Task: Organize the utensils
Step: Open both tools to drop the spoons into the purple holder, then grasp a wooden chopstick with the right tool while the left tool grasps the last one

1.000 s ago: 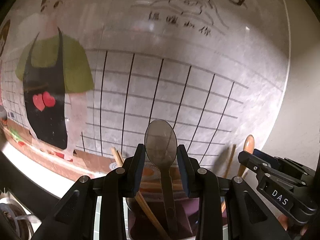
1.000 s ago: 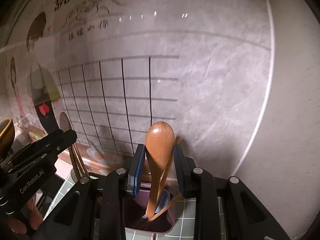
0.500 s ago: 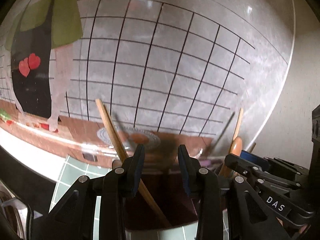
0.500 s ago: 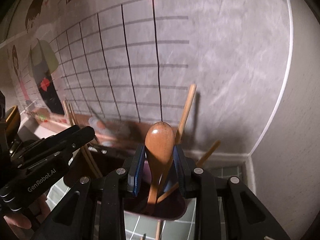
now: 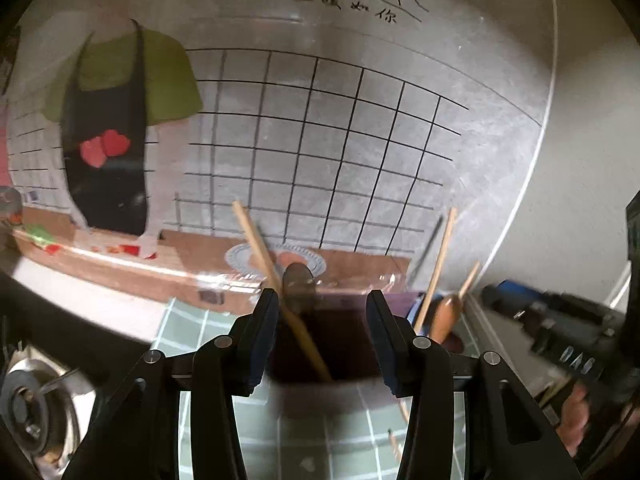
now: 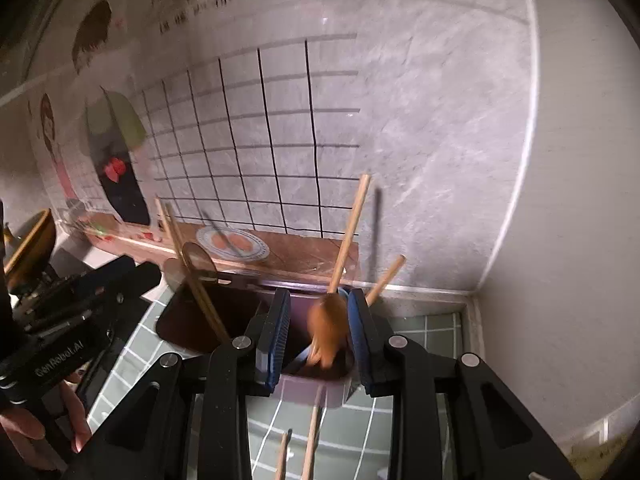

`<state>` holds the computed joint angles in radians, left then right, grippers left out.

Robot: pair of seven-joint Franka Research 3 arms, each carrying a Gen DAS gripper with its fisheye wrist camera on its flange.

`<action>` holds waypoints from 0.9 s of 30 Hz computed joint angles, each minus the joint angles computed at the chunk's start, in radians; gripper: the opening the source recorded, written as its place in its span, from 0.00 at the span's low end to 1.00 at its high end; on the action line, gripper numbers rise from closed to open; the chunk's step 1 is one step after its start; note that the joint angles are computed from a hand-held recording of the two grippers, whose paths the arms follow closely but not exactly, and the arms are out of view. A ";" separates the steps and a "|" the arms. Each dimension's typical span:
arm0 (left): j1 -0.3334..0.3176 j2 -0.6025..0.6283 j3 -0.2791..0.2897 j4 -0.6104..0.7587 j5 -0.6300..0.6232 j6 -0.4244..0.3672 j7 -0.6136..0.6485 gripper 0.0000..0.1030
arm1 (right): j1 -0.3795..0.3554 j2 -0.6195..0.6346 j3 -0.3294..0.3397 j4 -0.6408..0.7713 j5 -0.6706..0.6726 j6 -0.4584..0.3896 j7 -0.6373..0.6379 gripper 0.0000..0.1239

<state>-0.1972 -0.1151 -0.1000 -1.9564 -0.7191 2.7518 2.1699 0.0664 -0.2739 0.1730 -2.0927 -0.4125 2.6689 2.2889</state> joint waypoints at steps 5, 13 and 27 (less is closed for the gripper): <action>0.005 -0.115 0.023 -0.128 0.069 -0.041 -0.079 0.45 | -0.004 -0.120 0.021 -0.088 0.028 -0.044 0.036 0.23; -0.067 -0.307 0.101 -0.347 0.093 -0.162 -0.088 0.45 | 0.040 -0.348 0.039 -0.301 0.184 -0.138 -0.003 0.23; -0.120 -0.485 0.133 -0.566 0.194 -0.248 -0.191 0.45 | 0.186 -0.527 0.091 -0.530 0.397 -0.237 -0.114 0.14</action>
<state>-0.3168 -0.6004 0.0333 -2.5224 -0.5247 2.5041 1.9788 0.2520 -0.8004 0.2636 -2.6226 -0.0150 2.4322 2.1750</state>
